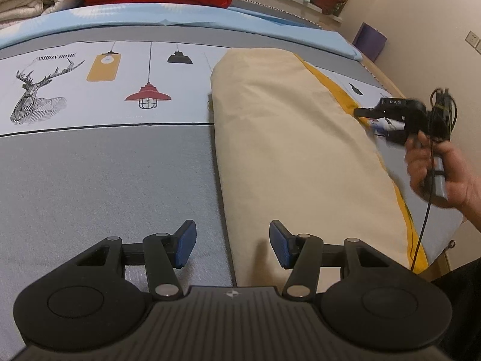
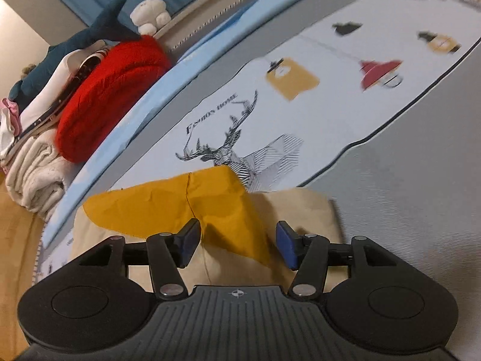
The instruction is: Fold large clothes
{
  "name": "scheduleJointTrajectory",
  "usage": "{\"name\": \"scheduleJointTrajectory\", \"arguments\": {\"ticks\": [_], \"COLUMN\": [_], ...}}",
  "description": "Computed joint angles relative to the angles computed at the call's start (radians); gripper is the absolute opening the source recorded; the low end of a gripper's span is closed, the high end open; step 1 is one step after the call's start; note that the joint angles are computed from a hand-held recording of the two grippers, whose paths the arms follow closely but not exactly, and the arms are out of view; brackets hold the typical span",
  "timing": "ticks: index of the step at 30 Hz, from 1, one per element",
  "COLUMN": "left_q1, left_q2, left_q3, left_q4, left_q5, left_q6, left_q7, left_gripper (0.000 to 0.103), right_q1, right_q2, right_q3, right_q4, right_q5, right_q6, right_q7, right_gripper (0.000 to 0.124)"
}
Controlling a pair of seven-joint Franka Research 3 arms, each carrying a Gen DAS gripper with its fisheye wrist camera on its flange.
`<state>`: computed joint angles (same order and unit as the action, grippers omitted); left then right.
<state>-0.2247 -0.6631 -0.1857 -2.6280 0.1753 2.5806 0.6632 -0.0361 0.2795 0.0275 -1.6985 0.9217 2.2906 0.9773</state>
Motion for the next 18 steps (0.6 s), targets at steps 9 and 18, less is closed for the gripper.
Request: {"name": "scheduleJointTrajectory", "arguments": {"ticks": [9,18], "left_q1": [-0.097,-0.110], "left_q2": [0.049,0.120], "left_q3": [0.059,0.036], "left_q4": [-0.012,0.060], "left_q5": [-0.060,-0.151], "left_q6": [0.189,-0.017], "left_q7": [0.095,0.197], "left_gripper": [0.059,0.067], "right_q1": [0.121,0.052], "right_q2": [0.013,-0.102], "right_q3": [-0.043,0.030], "right_q4": [-0.036,-0.130], "right_q5": [-0.238,-0.182], "right_q6": [0.344,0.398], "right_q7": [0.219,0.110], "right_gripper": [0.000,0.021]}}
